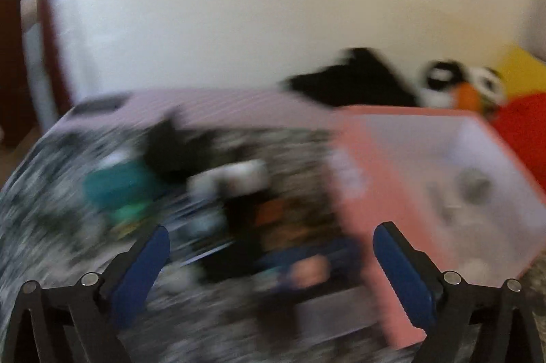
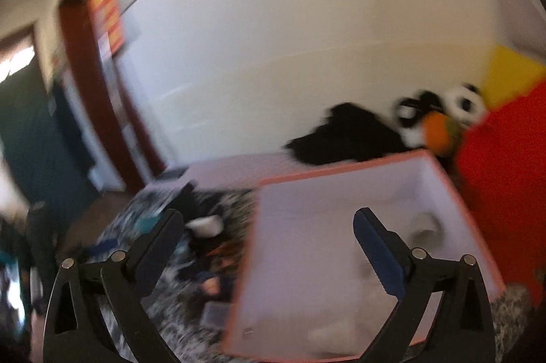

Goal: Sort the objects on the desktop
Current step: 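Release the white tube and white cup into the pink box, then grasp the clear case of black pieces with the right tool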

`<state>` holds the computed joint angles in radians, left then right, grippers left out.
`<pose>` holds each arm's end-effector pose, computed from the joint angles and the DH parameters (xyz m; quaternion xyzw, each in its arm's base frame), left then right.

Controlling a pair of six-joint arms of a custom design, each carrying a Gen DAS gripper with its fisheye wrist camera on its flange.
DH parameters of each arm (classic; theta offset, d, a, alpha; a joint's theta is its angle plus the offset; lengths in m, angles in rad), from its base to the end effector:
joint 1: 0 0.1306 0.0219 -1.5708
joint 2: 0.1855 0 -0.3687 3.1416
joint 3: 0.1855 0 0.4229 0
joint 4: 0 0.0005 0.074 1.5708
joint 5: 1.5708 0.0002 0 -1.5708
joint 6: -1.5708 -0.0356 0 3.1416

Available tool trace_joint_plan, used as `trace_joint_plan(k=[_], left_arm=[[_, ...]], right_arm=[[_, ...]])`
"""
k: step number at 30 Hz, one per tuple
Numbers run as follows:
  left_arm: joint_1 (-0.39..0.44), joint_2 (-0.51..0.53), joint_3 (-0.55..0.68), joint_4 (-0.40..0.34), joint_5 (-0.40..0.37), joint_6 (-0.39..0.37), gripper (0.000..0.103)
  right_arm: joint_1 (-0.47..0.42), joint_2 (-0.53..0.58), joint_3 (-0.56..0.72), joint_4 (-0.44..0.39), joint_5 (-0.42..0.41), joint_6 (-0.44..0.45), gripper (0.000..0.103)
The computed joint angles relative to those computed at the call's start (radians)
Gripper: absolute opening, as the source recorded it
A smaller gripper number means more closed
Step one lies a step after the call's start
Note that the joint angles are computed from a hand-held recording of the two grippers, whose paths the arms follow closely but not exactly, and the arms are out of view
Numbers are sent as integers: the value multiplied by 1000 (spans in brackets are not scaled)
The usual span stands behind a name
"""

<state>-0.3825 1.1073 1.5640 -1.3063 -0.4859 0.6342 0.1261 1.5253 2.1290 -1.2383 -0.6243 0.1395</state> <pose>0.3491 -0.1231 0.5923 -0.1982 0.8904 0.0299 0.4087 0.4977 0.0836 0.6746 -0.2498 0.8235 0.2712 0.4312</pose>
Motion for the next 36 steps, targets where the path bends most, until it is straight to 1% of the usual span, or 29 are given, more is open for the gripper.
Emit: trace_joint_plan(k=[2,4,6,7,10,11,13,16,18,19,21,24,27,30,33,35,36], left_arm=[[62,-91,-102,-9,29,28,100],[122,-157,-189,-28,38,28,100],[172,-184,-246,-30,48,0,100],[196,-198,-271,-24,66,-23,100],[256,-234,-339,2,99,-78,100],[273,-235,-352,7,119,-96,100],[296,-230,-361,14,154,-130,100],[310,-207,-366,43,137,-174,100],[319,-183,-366,72,159,-201,100],[322,-170,-365,86,171,-213,100],[323,-141,-363,119,195,-244,100],[307,-84,-355,173,238,-289,100],[288,-27,-337,211,303,-280,100],[259,29,-314,237,347,-273,100],[225,73,-293,253,353,-286,100],[208,96,-280,265,346,-300,100],[204,104,-275,271,344,-304,100]], right_arm=[[85,-48,-68,-6,24,59,102],[178,-72,-125,-23,72,88,102],[264,-76,-168,-39,125,98,102],[292,-69,-182,-43,158,97,102],[375,-27,-204,-74,296,76,102],[390,-12,-209,-79,331,64,102],[402,16,-209,-92,375,47,102],[406,42,-212,-98,425,33,102],[407,27,-244,-93,453,17,102],[404,14,-264,-89,461,4,102],[396,-25,-325,-77,452,-40,99],[389,-88,-418,-56,438,-103,99],[409,-137,-495,-1,514,-144,99],[412,-132,-513,10,544,-149,98],[392,-107,-511,5,544,-137,97],[354,-87,-495,-4,517,-151,96],[331,-74,-483,-11,499,-161,97]])
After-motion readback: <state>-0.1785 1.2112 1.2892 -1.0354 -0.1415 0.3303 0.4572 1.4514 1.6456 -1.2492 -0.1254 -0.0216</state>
